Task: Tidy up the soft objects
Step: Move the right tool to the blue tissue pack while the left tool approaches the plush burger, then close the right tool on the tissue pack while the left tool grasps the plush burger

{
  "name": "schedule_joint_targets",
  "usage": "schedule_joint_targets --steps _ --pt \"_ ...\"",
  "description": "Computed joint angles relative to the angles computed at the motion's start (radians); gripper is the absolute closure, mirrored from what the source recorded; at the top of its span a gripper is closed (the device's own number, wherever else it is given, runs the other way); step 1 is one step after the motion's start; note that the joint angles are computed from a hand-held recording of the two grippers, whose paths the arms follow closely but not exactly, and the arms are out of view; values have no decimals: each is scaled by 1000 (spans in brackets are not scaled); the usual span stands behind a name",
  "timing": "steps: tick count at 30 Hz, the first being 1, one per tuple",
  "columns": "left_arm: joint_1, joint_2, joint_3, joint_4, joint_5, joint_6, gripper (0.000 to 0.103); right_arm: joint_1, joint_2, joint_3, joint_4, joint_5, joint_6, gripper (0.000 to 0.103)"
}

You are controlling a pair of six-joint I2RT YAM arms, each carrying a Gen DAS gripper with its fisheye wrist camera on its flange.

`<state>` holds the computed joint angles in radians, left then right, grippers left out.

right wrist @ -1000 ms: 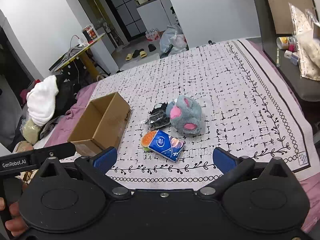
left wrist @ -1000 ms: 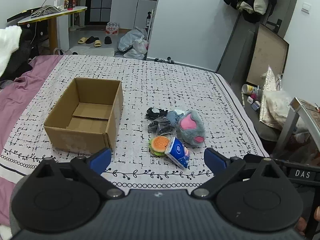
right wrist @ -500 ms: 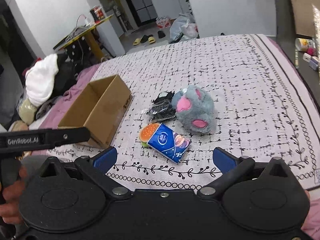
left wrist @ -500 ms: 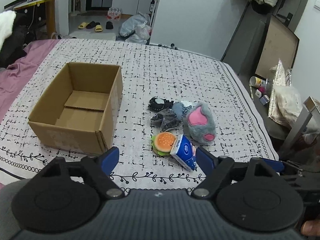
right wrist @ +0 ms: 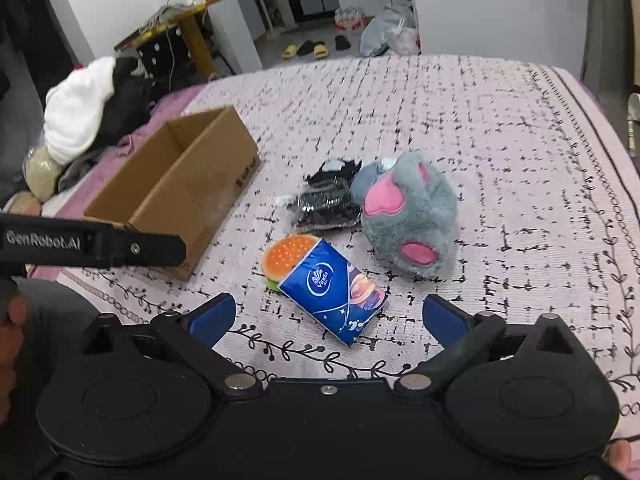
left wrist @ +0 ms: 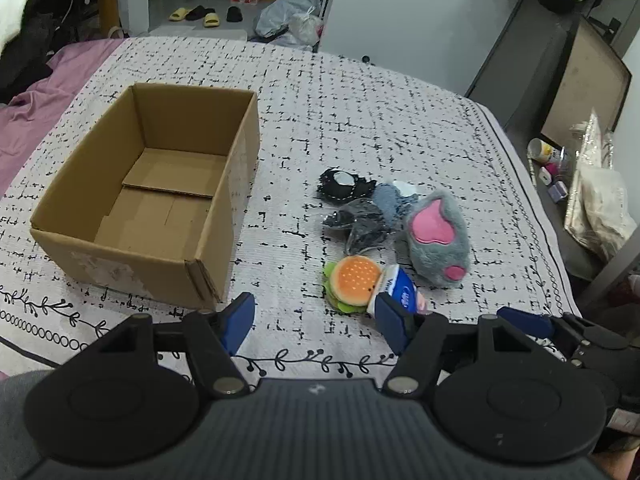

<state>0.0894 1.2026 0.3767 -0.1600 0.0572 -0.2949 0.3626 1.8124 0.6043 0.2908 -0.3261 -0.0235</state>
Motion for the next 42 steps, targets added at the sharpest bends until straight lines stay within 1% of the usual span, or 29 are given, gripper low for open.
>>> schedule_joint_targets --steps 3,6,12,15,18,20,21,22,23,27,31,36,41,42 --pt "16 80 21 41 11 5 37 17 56 38 -5 16 -13 6" --pt "25 138 40 63 18 7 38 31 112 81 -8 31 -18 8" --pt "19 243 80 109 28 10 38 43 213 154 0 55 -20 8" --pt "9 302 105 123 24 12 38 47 252 171 33 69 -34 8" --pt "8 358 128 140 33 3 38 42 286 183 71 52 -38 9" --pt "0 385 141 148 33 -1 38 35 303 192 78 27 -49 17" --pt "-5 398 148 154 32 -3 38 32 311 197 79 13 -56 20" --pt "-10 414 155 161 32 -6 38 30 318 203 73 7 -62 29" --pt "-15 433 164 167 32 -11 38 28 326 214 58 5 -69 35" --pt "-34 501 195 193 29 -27 38 3 321 214 35 -16 -82 39" --pt "-59 565 224 210 29 -38 38 -29 292 194 7 -17 -83 40" --pt "-99 653 262 228 14 -60 37 -62 270 164 1 -23 -73 40" --pt "-153 708 289 252 -59 -76 35 -77 253 140 -6 -12 -58 40" --pt "-159 712 291 257 -62 -75 35 -80 249 138 -10 -11 -53 40"
